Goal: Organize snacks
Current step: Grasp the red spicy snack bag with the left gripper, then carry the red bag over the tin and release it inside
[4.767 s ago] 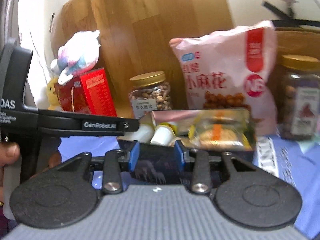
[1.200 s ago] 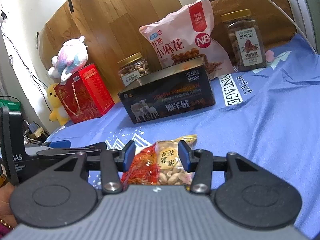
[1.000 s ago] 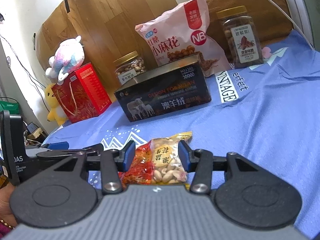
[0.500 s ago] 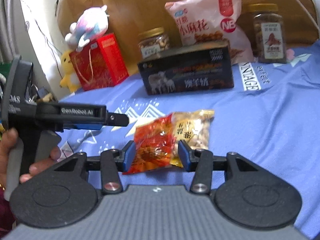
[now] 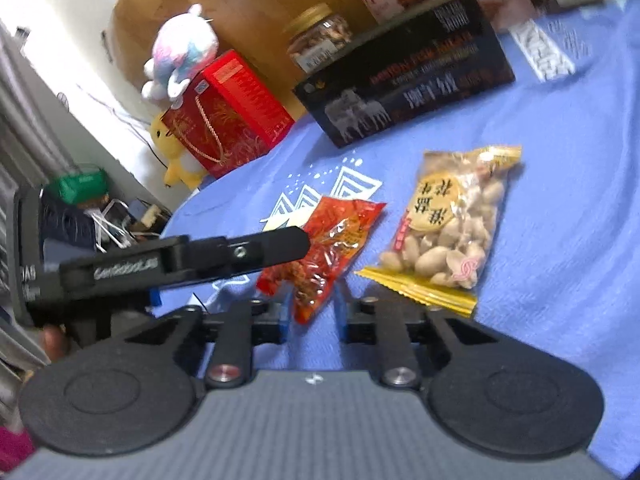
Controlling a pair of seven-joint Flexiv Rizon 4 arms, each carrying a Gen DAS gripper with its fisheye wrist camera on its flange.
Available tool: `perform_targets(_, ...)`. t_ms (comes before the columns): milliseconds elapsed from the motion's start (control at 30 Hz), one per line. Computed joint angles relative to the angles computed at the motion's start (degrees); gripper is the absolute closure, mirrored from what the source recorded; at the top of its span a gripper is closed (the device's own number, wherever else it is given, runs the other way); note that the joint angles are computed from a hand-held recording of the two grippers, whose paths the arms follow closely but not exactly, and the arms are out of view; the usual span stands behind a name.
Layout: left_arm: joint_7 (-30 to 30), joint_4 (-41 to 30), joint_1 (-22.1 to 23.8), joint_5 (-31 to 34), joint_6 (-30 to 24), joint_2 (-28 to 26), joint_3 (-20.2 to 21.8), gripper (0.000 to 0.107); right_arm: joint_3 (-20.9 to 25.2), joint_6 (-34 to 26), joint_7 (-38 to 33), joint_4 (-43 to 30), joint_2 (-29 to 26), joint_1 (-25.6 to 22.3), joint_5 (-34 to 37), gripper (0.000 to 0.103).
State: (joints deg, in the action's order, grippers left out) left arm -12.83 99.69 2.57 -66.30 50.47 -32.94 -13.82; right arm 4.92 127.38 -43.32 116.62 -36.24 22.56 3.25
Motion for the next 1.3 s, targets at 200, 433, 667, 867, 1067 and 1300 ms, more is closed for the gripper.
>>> perform_targets(200,-10.4,-5.06,2.7,4.36,-8.93,-2.98,0.77,0.081,-1.17,0.6,-0.18,-0.37,0.01,1.23,2.52,0.08)
perform_targets(433,-11.18,-6.11,4.92,1.84,-14.51,-3.41,-0.22,0.085,3.63,6.18,5.99,-0.92,-2.58,-4.88,-2.46,0.08)
perform_targets(667,-10.15,-8.58,3.59,1.48,-13.7,-3.53,-0.1,0.085,-1.11,4.43,2.33,-1.81,-0.16,-1.12,-0.06,0.082)
perform_targets(867,-8.35,-15.04,1.52,1.91,-10.03,-5.61,-2.02,0.085,-3.82,1.83,-1.52,-6.47,0.18,-2.09,-0.04,0.082)
perform_targets(1067,-14.09,-28.26,-1.3,8.3,-7.26,-13.26,-3.46,0.085,-6.12,-4.66,-4.71,-14.3,-1.83,-4.61,-1.7,0.082)
perform_targets(1300,-21.88,-39.75,-5.71,18.07,3.91,-21.33,-3.63,0.084,-12.87,-11.58,-6.97,-23.79,-7.51,-2.82,-1.5,0.076)
